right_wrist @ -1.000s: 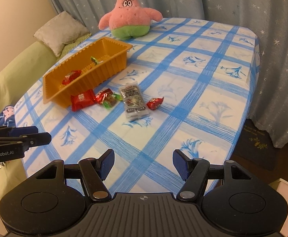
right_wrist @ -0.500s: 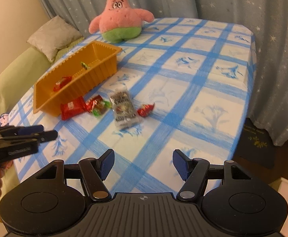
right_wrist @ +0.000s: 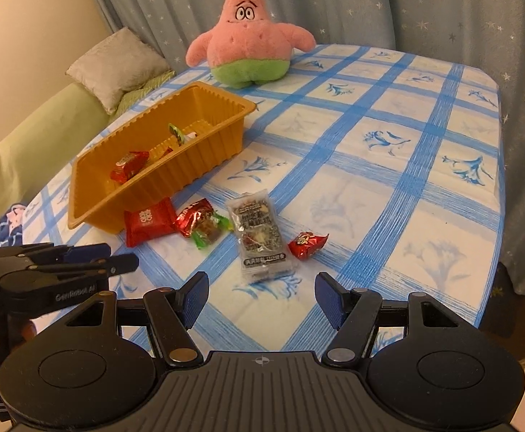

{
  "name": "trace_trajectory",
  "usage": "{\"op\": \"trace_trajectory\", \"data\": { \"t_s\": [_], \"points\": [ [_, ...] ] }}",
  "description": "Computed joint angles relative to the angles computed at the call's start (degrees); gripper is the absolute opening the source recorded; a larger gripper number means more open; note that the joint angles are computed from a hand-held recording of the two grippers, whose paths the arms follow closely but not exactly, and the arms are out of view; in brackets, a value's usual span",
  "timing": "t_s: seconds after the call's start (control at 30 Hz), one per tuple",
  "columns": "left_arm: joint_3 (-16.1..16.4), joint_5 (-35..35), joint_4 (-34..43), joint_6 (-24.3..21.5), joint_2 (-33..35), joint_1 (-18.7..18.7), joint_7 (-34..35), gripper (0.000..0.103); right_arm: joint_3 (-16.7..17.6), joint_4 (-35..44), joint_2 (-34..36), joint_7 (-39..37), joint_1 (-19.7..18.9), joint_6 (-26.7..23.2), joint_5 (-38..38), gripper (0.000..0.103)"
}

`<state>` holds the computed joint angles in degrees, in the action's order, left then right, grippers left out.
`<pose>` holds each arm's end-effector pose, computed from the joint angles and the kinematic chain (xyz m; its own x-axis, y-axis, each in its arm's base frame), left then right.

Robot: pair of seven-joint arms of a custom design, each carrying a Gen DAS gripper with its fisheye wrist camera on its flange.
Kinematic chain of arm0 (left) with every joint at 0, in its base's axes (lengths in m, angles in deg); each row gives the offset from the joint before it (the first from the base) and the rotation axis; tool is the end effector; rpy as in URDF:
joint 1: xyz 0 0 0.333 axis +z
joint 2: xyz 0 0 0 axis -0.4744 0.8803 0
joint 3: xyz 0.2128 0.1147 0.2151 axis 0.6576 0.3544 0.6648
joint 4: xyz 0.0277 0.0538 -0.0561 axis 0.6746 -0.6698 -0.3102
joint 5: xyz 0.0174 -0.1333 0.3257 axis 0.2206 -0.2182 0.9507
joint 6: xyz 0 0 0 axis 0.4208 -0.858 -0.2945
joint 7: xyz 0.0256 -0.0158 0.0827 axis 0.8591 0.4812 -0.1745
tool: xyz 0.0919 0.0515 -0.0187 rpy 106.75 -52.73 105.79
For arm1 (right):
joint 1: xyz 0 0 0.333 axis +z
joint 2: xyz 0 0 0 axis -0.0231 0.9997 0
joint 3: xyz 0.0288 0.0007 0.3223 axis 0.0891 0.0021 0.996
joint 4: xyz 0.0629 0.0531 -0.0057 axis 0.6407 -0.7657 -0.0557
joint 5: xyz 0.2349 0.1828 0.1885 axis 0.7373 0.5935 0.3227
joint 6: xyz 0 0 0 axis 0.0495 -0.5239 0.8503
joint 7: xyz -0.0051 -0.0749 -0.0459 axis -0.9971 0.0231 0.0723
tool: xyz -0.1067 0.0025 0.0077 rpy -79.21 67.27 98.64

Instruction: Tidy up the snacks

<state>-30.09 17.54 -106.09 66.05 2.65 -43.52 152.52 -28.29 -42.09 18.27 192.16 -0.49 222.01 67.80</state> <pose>0.7484 -0.2477 0.4000 -0.4284 -0.9035 -0.0157 -0.6851 0.3361 -0.6462 0.6396 0.1110 0.4131 -0.0980 -0.9409 -0.3241 -0.7322 0.2887 -0.6168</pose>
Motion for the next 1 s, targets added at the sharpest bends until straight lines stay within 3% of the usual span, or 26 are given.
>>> {"op": "trace_trajectory", "data": {
  "t_s": [0.17,0.33,0.43,0.7,1.0],
  "points": [
    [0.9,0.3,6.9,-2.3,4.2,-0.8,-3.0,0.026,-1.0,0.5,0.3,0.6,0.4,-1.0,0.1,0.065],
    [1.3,1.1,11.4,-4.4,6.7,-1.1,-5.2,0.008,-1.3,0.6,0.5,0.9,0.3,-0.7,0.1,0.065],
    [1.4,1.6,12.2,-5.1,7.1,-1.1,-6.1,0.002,-0.8,1.0,0.9,0.3,-0.3,-0.3,0.0,0.065],
    [0.5,1.2,-0.1,-0.3,0.3,-0.1,-5.4,0.002,0.0,5.9,4.4,-4.2,-0.5,-0.6,-2.5,0.065],
    [1.0,0.0,-12.7,2.6,-7.0,0.9,-6.8,0.0,-1.0,15.9,11.4,-9.8,1.2,-4.3,-5.3,0.065]
  ]
}}
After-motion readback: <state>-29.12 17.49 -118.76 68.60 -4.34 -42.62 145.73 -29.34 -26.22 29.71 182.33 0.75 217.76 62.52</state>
